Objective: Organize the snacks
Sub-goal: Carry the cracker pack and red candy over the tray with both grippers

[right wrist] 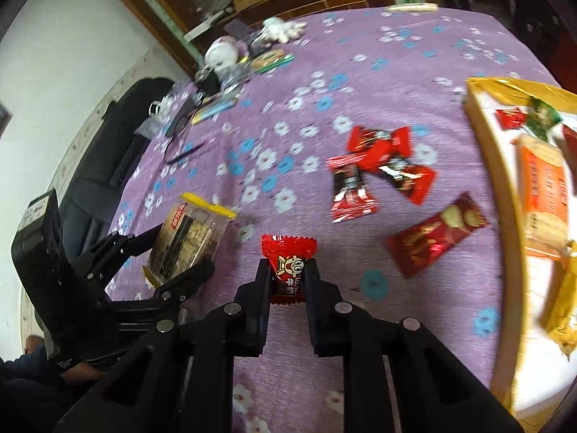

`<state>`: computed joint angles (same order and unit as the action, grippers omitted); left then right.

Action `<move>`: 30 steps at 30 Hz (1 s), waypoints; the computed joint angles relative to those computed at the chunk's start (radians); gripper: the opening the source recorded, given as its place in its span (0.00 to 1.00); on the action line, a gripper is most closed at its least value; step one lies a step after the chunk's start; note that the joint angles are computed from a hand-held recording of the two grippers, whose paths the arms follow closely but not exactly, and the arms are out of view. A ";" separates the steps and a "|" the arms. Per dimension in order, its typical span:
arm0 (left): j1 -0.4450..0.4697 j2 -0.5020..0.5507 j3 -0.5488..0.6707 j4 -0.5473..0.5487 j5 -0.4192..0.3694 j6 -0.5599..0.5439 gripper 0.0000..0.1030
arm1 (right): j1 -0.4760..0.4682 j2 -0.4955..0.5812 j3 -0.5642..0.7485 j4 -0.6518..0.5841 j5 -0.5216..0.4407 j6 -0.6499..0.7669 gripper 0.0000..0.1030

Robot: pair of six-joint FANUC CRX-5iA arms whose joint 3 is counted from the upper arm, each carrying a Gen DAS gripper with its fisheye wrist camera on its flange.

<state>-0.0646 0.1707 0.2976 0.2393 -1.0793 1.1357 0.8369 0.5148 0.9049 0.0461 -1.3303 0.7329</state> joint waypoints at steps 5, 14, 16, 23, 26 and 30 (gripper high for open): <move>-0.027 0.012 0.027 0.004 -0.006 0.001 0.72 | -0.005 -0.070 -0.097 0.034 0.051 -0.042 0.16; -0.077 0.029 0.075 0.004 -0.009 0.006 0.72 | -0.015 -0.185 -0.250 0.083 0.121 -0.103 0.16; -0.088 0.033 0.086 0.001 -0.010 0.008 0.72 | -0.018 -0.205 -0.275 0.091 0.132 -0.114 0.16; -0.129 0.053 0.133 -0.012 -0.020 0.023 0.72 | -0.028 -0.273 -0.360 0.110 0.164 -0.146 0.16; -0.142 0.063 0.153 -0.007 -0.027 0.031 0.72 | -0.034 -0.298 -0.390 0.113 0.176 -0.155 0.16; -0.163 0.079 0.186 -0.013 -0.036 0.047 0.72 | -0.042 -0.330 -0.429 0.118 0.191 -0.165 0.16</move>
